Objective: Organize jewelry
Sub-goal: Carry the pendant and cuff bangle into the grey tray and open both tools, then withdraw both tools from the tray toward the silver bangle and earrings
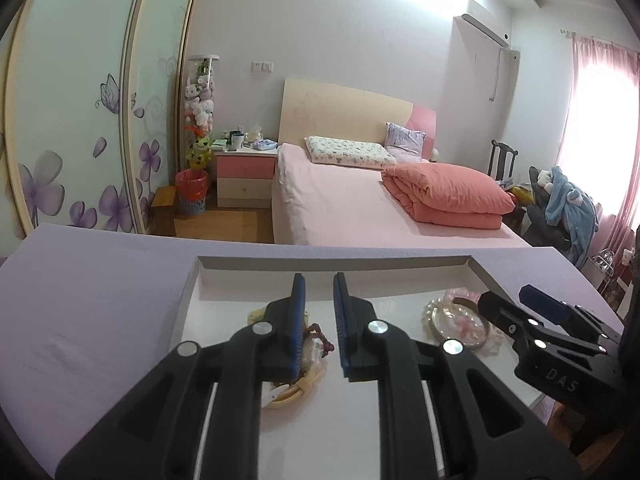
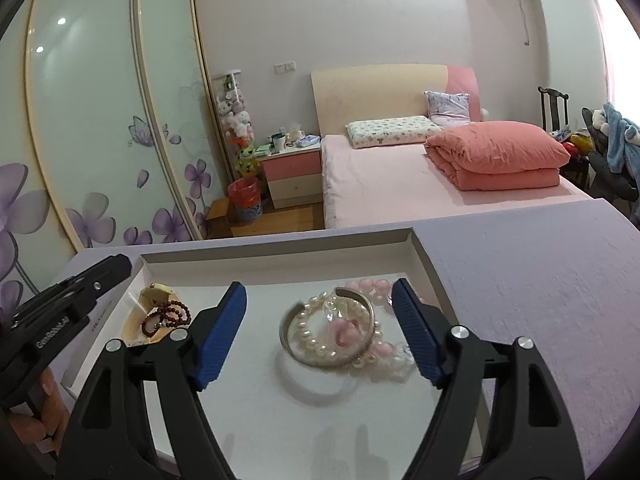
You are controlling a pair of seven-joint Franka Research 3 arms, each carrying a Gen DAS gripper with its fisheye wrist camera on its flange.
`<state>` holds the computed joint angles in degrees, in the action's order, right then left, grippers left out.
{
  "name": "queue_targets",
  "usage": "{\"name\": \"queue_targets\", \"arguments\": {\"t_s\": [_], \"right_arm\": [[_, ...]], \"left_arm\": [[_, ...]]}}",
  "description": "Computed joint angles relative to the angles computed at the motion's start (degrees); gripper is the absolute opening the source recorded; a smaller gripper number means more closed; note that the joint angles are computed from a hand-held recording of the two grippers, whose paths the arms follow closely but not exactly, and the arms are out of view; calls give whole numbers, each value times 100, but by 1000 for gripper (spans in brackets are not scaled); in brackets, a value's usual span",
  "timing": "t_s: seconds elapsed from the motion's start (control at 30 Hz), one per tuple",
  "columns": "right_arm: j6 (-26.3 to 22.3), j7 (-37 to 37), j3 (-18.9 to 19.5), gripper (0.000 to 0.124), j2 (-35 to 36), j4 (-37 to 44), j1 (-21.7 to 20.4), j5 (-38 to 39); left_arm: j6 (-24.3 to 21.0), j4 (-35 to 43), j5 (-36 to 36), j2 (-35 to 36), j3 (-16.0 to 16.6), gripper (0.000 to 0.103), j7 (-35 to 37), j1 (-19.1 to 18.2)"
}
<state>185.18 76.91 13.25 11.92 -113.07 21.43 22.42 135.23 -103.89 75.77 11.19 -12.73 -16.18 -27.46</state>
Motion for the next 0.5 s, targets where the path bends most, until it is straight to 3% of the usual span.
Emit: {"name": "queue_targets", "arguments": {"t_s": [0.5], "right_arm": [[99, 12, 11, 75, -64, -55, 12, -28]], "left_arm": [[-140, -97, -66, -107, -33, 22, -45, 11]]}}
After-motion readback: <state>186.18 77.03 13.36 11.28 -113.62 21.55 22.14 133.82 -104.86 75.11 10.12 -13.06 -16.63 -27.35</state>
